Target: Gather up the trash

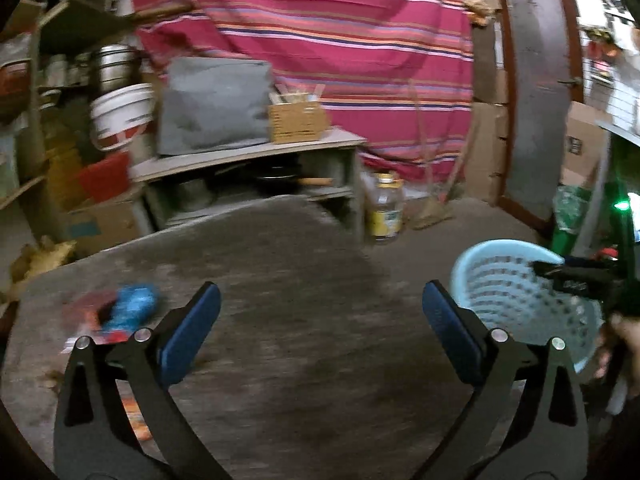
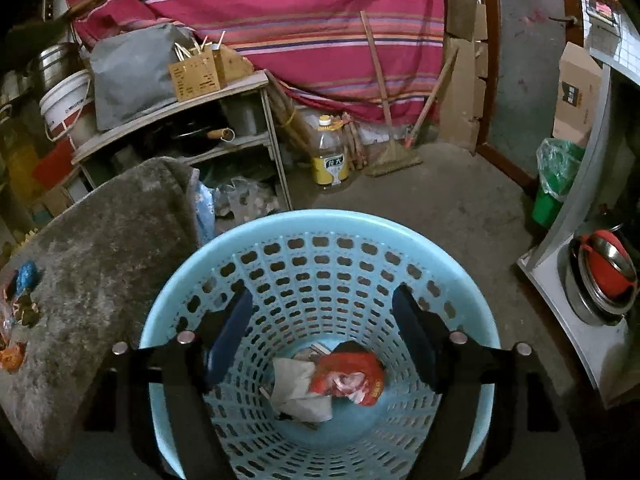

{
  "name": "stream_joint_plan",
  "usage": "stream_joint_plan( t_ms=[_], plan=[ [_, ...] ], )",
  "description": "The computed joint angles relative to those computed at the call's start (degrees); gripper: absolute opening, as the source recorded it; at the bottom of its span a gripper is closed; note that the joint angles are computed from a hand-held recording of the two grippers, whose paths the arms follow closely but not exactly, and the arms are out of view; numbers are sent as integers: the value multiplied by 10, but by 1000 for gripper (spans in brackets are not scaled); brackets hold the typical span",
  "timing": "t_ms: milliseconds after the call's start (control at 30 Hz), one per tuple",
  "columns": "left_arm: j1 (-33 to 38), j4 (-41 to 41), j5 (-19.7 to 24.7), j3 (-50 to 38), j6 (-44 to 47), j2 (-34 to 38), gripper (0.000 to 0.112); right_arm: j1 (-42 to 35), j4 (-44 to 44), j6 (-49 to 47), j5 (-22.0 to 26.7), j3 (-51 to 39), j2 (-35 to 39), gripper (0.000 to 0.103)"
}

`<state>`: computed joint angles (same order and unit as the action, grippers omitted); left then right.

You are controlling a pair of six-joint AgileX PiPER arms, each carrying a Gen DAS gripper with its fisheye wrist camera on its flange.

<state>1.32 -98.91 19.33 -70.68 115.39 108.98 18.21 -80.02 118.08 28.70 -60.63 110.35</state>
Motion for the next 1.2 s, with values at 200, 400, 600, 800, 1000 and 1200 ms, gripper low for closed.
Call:
stream_joint_plan(
  t_ms=[200, 400, 600, 800, 1000, 1200],
  plan=[
    [102, 116, 19, -58, -81, 27, 98, 55, 30, -36, 57, -51, 12, 87],
    [193, 223, 42, -141, -194, 84, 98, 99, 73, -105, 72, -134, 48, 87],
    [250, 324, 61, -226, -298, 145, 98, 137, 119, -154, 87, -223, 94, 88],
    [285, 401, 85, -301, -374, 197, 97, 170, 214, -275, 122, -371, 181, 89],
    [304, 485, 117, -385, -459, 257, 97, 192, 299, -404, 174, -542, 273, 89],
    [299, 558, 149, -446, -516, 304, 74, 207, 358, -495, 226, -701, 355, 89]
  ],
)
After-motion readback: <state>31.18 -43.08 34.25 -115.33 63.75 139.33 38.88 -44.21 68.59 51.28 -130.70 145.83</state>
